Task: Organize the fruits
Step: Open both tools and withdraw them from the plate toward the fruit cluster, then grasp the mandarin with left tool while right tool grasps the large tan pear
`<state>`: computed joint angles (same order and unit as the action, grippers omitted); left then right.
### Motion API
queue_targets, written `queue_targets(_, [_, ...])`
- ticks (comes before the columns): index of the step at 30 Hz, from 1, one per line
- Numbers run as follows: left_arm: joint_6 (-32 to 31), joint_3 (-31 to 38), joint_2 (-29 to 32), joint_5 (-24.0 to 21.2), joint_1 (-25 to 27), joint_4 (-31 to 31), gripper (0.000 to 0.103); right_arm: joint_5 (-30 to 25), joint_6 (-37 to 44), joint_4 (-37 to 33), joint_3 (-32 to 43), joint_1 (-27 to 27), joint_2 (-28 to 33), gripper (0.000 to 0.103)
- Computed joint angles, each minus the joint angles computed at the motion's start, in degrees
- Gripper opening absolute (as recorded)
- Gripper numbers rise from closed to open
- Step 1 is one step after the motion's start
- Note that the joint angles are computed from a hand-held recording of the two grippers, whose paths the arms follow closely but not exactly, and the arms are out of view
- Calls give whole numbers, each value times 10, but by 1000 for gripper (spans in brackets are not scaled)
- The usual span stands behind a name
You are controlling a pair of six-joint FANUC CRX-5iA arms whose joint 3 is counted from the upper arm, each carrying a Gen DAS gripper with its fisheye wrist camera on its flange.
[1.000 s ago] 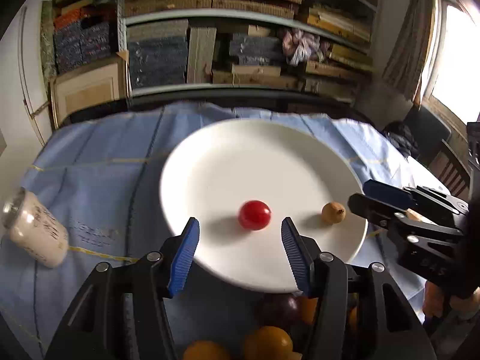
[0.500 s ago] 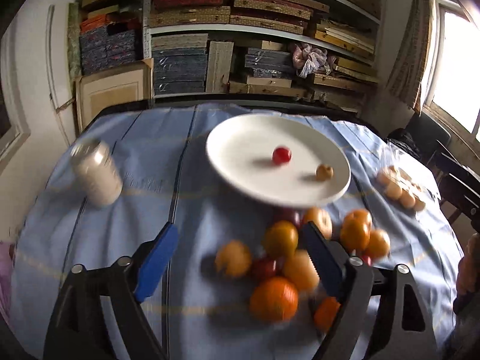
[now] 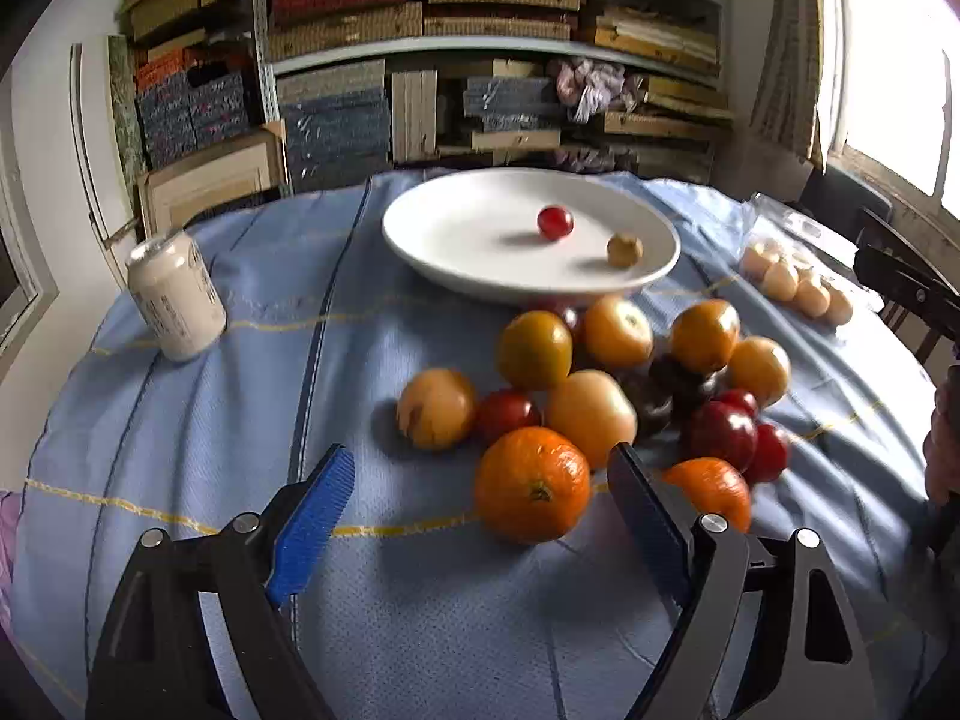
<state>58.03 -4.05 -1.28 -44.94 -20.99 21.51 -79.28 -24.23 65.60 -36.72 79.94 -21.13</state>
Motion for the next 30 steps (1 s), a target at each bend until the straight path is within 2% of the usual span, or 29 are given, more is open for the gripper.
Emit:
queue_targets(4, [13, 6, 9, -4, -4, -20, 87, 17, 13, -20, 8, -10, 9, 90])
queue_targets(9, [25, 10, 10, 8, -17, -62, 87, 11, 16, -20, 10, -10, 14, 93])
queue_targets(16, [15, 9, 19, -1, -3, -27, 86, 19, 18, -33, 14, -18, 16, 93])
queue_targets(18, [15, 12, 22, -4, -3, -27, 82, 19, 19, -34, 16, -19, 17, 93])
queue_targets(23, [21, 23, 30, -21, 0, -31, 49, 18, 19, -37, 16, -21, 17, 93])
queue_targets(27, [20, 25, 39, -35, 13, -7, 46, 18, 24, -45, 18, -22, 18, 93])
queue_targets(30, [29, 26, 38, -30, 13, -18, 46, 19, 26, -48, 19, -23, 20, 93])
